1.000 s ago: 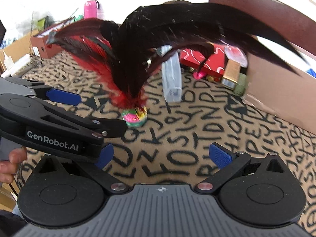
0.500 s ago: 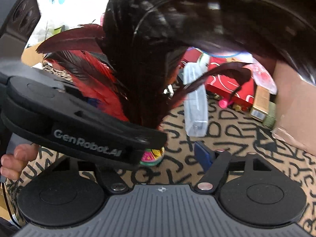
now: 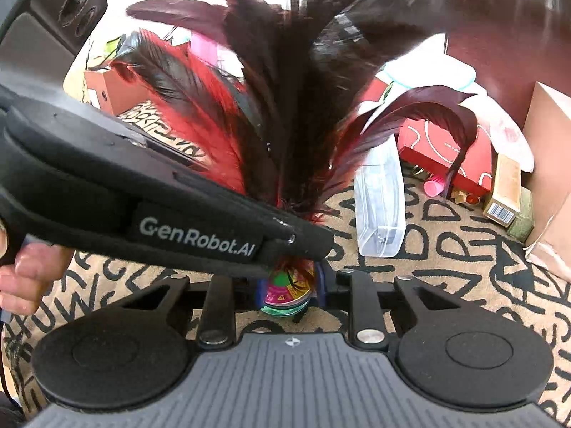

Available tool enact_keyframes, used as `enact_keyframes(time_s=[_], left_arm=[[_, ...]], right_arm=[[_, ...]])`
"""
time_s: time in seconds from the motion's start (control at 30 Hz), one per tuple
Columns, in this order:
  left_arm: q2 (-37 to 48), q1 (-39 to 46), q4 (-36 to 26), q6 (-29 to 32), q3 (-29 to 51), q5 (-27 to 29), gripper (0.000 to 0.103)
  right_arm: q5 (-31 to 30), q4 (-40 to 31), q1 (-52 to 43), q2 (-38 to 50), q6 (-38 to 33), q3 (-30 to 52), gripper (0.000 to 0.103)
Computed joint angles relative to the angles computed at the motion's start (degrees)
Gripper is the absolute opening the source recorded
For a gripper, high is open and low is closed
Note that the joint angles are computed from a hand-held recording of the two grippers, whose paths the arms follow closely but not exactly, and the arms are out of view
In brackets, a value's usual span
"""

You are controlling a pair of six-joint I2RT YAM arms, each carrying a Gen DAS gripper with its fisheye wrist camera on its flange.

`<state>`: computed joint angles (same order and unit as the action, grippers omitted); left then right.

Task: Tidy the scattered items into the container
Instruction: 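Grasp the red-and-black feather shuttlecock base with the right gripper, then carry the feather shuttlecock over the cardboard box and release it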

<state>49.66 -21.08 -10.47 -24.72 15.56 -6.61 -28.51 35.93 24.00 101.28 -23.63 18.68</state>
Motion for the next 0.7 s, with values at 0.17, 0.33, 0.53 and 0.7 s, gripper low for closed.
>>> enact_keyframes(time_s=[0.17, 0.33, 0.53, 0.7], left_arm=[[2.2, -0.7, 2.3, -0.5, -0.2, -0.7, 0.018], [1.2, -2.4, -0.6, -2.9, 1.6, -1.9, 0.015], [-1.1, -12.7, -6.8, -4.6, 7.8, -10.8, 0.015], [6.1, -17.4, -5.3, -2.3, 16.4, -13.5, 0.015]], right_arm=[[-2.6, -1.6, -1.3, 1.3, 1.0, 1.9, 0.03], [-3.7, -3.4, -2.0, -2.2, 1.6, 0.7, 0.028], [-8.2, -6.8, -7.3, -14.8, 0.2, -3.8, 0.028], [-14.9, -19.0, -18.0, -25.0, -4.5, -1.4, 0.028]])
